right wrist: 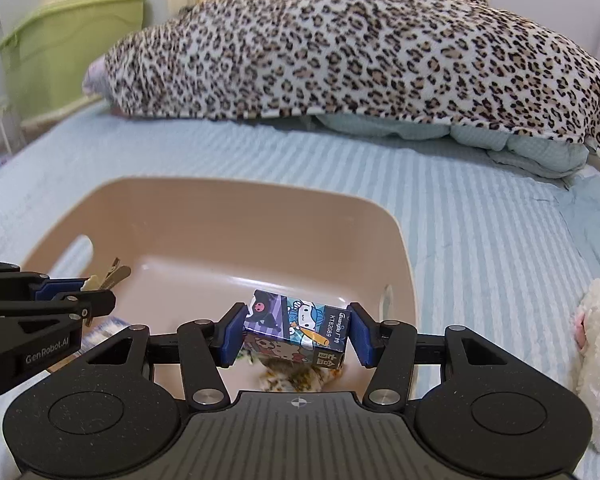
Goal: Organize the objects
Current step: 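Carry the clip and snack box over the basket and open both tools, then move both tools back toward the small black box and orange cloth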
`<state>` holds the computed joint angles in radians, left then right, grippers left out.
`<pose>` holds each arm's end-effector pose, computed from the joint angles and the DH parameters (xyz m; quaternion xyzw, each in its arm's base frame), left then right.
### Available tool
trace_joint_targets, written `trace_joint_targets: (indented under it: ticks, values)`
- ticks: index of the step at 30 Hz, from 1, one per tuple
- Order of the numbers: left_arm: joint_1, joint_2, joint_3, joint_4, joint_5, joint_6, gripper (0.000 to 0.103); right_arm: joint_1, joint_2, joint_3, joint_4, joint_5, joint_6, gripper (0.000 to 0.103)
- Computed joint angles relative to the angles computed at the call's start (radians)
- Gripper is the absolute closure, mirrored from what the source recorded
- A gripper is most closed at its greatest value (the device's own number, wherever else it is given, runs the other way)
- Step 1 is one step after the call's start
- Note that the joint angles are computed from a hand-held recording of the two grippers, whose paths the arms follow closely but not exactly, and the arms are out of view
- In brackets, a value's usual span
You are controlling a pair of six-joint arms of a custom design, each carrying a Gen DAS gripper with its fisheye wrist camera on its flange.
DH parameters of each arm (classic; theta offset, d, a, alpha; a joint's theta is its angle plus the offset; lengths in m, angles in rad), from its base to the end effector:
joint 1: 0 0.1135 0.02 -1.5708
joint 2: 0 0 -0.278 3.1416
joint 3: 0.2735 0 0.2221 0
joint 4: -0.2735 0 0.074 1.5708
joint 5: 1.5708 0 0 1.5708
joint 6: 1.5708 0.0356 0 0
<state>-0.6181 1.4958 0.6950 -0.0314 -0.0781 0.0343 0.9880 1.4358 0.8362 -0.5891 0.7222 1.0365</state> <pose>0.2174 -0.1512 0.1980 0.2853 0.8872 -0.0689 0.3559 0.1465 0.1795 0.2244 0.0893 0.9166 -0.0332 0.3883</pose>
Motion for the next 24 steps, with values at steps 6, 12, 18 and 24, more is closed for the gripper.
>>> trace_joint_targets:
  ticks: [6,12,18,24]
  values:
    - [-0.001,-0.077,-0.024,-0.055,-0.008,-0.025,0.046,0.039,-0.028,0.004,-0.052,0.022,0.059,0.028]
    - [-0.006,-0.253,-0.064,-0.130,-0.015,-0.008,0.023,0.146,-0.085,0.021,-0.203,0.080,0.218,0.012]
    - [0.002,-0.385,-0.098,-0.224,-0.004,-0.003,0.014,0.317,-0.090,0.052,-0.405,0.134,0.469,0.003]
    - [-0.006,-0.478,-0.143,-0.289,-0.001,-0.010,0.014,0.456,-0.047,0.044,-0.518,0.125,0.690,0.003]
